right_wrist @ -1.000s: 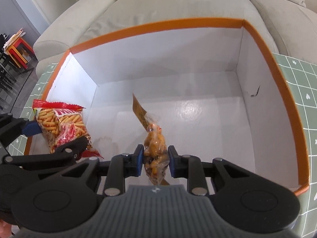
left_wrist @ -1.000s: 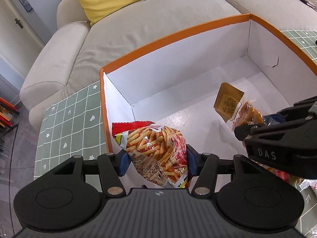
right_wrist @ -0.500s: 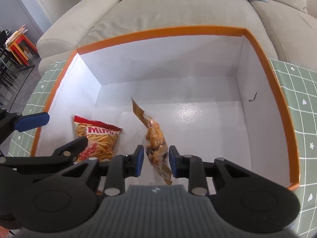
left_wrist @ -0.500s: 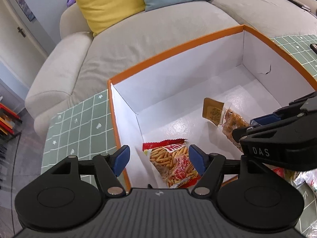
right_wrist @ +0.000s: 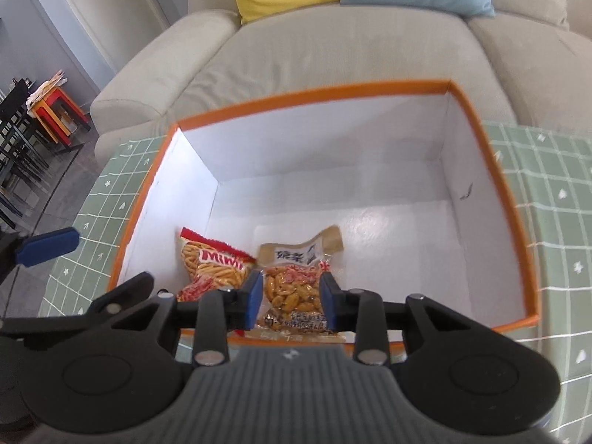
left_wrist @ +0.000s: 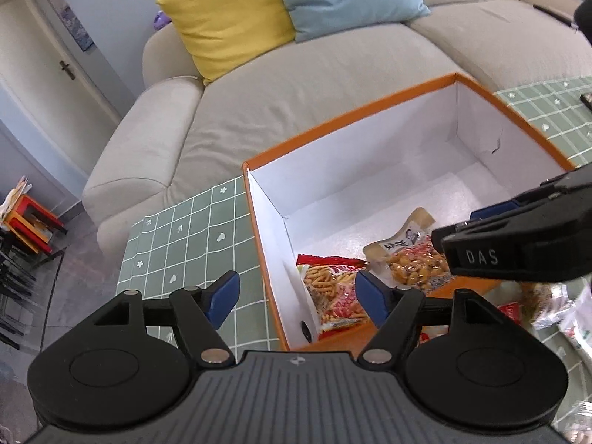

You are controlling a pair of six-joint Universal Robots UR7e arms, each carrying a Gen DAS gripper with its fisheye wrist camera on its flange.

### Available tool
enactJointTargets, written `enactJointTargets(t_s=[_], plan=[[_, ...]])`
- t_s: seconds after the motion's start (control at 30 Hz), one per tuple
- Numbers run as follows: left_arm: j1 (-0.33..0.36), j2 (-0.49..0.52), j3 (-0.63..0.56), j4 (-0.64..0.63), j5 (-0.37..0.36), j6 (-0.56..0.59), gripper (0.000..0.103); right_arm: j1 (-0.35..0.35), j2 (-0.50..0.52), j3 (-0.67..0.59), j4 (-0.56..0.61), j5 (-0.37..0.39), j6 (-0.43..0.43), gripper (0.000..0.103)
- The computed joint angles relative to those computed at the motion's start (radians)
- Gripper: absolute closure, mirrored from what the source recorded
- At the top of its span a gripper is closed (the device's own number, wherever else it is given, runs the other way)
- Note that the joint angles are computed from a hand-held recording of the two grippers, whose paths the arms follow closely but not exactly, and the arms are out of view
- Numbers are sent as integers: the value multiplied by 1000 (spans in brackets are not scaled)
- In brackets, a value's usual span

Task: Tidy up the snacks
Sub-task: 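Withdraw both tools from the box back toward the remaining snacks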

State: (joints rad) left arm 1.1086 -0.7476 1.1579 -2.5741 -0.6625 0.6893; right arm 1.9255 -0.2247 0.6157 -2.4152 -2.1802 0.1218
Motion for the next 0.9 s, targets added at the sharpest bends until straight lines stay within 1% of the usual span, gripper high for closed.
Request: enactJointTargets(t_s=[0.17,0.3,0.4,0.47,0.5,0.57,0.67,0.77,0.9], plan=[[-17,-54,85,-28,8,-41,19,12,-60,114,-109,-35,-45,68],[-32,-108,160,-60,-16,-74,19,25,-124,248,-240,-51,-98,60],[-43,-152,216,-66,-44,-107,19,37,-168,346,-337,-74,-161,58],[-52,-183,258,-79,-63,-123,19,45,-198,411,-395,-83,-187,57],[-55,-197,275,-81,-73,-133,19,48,-214,443,-426,-88,-196,55],[-61,-233,318,-86,-107,-161,19,54,-252,521,-497,-98,-203,50],[-70,-280,377,-87,-151,-207,19,61,-301,624,-585,-106,-213,48],[-78,-322,438,-84,-192,-243,19,69,-340,710,-652,-116,-224,47],[-79,-367,509,-78,-234,-280,19,78,-385,820,-743,-128,-246,41]])
